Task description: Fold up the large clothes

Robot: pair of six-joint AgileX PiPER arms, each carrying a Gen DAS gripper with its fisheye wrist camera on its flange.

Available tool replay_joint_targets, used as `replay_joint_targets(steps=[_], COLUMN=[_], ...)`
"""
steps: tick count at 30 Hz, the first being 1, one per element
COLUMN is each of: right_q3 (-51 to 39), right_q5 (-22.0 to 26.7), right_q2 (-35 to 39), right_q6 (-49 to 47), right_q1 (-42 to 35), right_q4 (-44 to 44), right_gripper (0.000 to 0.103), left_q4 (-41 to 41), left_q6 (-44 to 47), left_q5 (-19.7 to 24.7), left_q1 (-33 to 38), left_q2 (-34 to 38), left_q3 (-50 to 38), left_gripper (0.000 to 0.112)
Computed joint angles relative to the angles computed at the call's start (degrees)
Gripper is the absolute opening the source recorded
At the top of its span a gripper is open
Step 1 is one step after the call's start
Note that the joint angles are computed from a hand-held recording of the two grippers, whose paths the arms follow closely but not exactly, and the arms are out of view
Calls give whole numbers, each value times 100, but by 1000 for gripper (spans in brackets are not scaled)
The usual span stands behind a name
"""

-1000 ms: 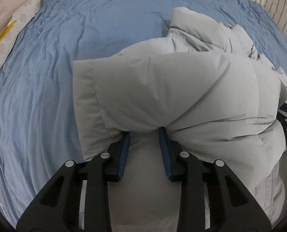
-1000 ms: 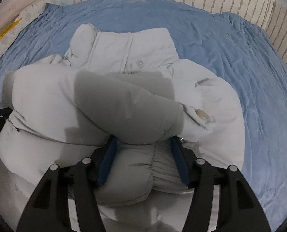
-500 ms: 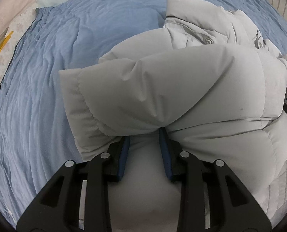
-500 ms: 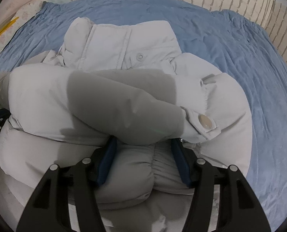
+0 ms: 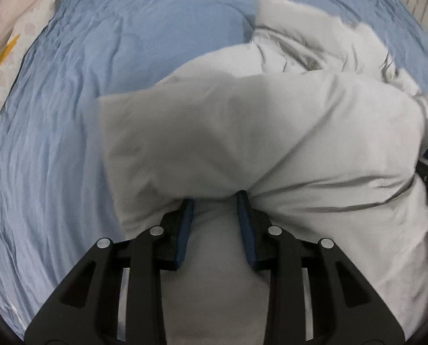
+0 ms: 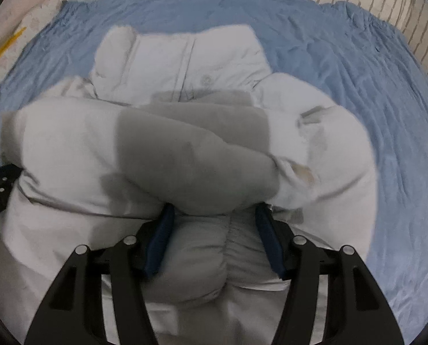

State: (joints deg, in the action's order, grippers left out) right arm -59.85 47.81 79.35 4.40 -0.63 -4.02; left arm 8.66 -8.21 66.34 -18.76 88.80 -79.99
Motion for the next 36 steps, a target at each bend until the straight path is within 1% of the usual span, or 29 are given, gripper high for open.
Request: replay_joint_targets(steps=[3, 4, 5, 7, 10, 11, 12, 15, 17, 20, 21, 29, 30, 32, 36], right_q3=[185, 245, 295, 422, 586, 620, 686, 831, 880, 953, 962, 915, 899, 880, 925], right_q5=[38, 107, 142, 192, 126, 91, 20, -126, -253, -435, -454, -556, -540, -481, -450], right_q2=[-719, -963, -1098, -1323, -1223, -1146, -1075, -917, -758, -587, -566, -416, -397, -381, -567], right_q6=[-281, -467, -544, -399, 336, 480, 581, 542, 589, 1050, 1148, 1037, 1055, 1152, 991], right_q1=[-326, -484, -541, -357, 330, 424, 485, 464, 499, 700, 743, 667, 679, 741, 667], right_q4=[437, 714, 844, 747, -69, -236, -347, -324, -454, -891, -977, -910, -936, -1007, -851], right_gripper=[60, 60, 60, 60, 60, 59, 60, 60, 62, 63, 63, 64, 64, 64, 64], left_q4=[-247, -342, -414, -280, 234, 315, 306, 191, 218, 365, 324, 391, 355, 418, 754], left_q6=[70, 87, 57, -150, -630, -766, -830, -812, -822, -935, -821, -850, -722, -769, -1207], left_q5=[92, 98, 112, 121, 49, 99, 49, -150, -192, -270, -308, -472, -508, -449, -492], left_q1=[67, 67, 2, -294, -926, -1048, -1067, -1007, -1037, -1153, -1050, -1043, -921, -967, -1368], left_q2=[-565, -718, -883, -1025, -881, -804, -712, -590, -495, -333, -360, -97, -277, -265, -599], left_q3=[109, 149, 198, 282, 486, 473, 531, 659, 651, 636, 671, 623, 824, 796, 1087], left_gripper=[31, 31, 31, 30, 29, 28, 28, 28, 28, 28, 28, 28, 28, 28, 28])
